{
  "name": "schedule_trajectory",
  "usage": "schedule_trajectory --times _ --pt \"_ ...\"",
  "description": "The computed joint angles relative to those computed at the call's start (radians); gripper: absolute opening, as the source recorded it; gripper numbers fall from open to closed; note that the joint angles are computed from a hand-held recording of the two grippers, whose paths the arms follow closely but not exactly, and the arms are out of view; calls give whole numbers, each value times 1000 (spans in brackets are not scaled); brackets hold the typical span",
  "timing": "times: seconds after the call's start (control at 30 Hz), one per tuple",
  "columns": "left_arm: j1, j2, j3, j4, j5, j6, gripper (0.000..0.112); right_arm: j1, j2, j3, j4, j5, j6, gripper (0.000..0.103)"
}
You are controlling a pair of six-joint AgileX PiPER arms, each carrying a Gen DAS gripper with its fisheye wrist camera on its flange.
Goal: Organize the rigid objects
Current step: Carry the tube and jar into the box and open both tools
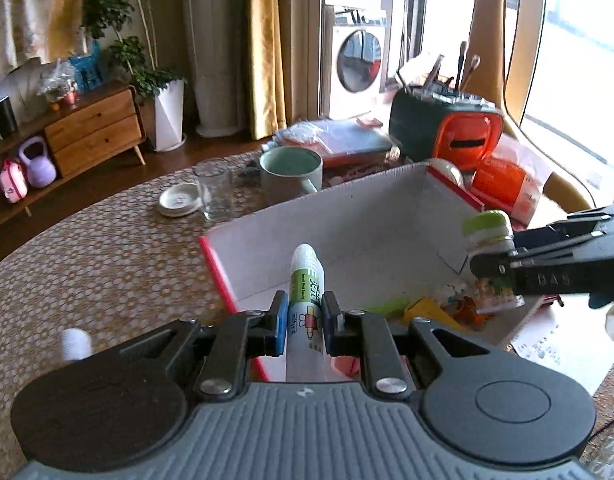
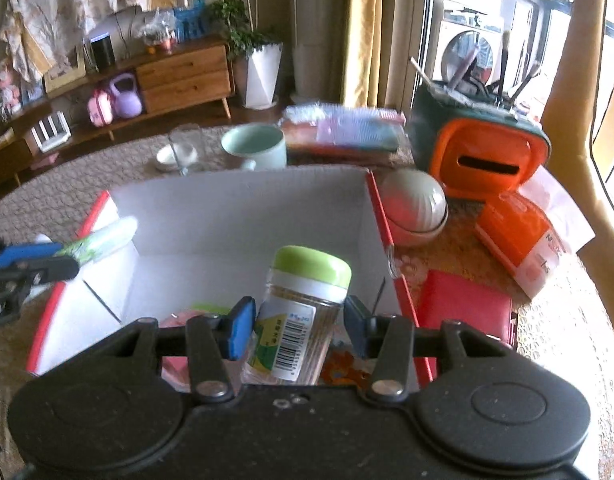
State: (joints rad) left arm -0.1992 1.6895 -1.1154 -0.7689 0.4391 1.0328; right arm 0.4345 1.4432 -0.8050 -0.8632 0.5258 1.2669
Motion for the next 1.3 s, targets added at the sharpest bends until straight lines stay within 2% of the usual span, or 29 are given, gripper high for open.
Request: schedule_trajectory --times 0.3,0.5,0.53,0.67,0.8,1.07,1.3 --pt "-106 194 -180 265 -11 -295 17 -58 92 -34 128 -51 -225 47" --pt "-157 301 -307 485 41 -503 17 -81 159 -83 221 -63 -361 47" --pt "-164 315 -326 515 55 -527 17 -84 169 -92 235 -63 -378 43" --pt "-185 377 -423 612 146 -613 17 -89 203 -113 235 -69 -369 43" --pt "-200 461 -557 689 286 -662 17 -103 209 -122 274 -83 -405 43" --pt "-201 571 -730 708 478 -697 17 -125 211 -128 363 -88 -479 47" --pt "-185 551 -712 671 473 -669 18 -125 190 -119 343 -87 -440 55"
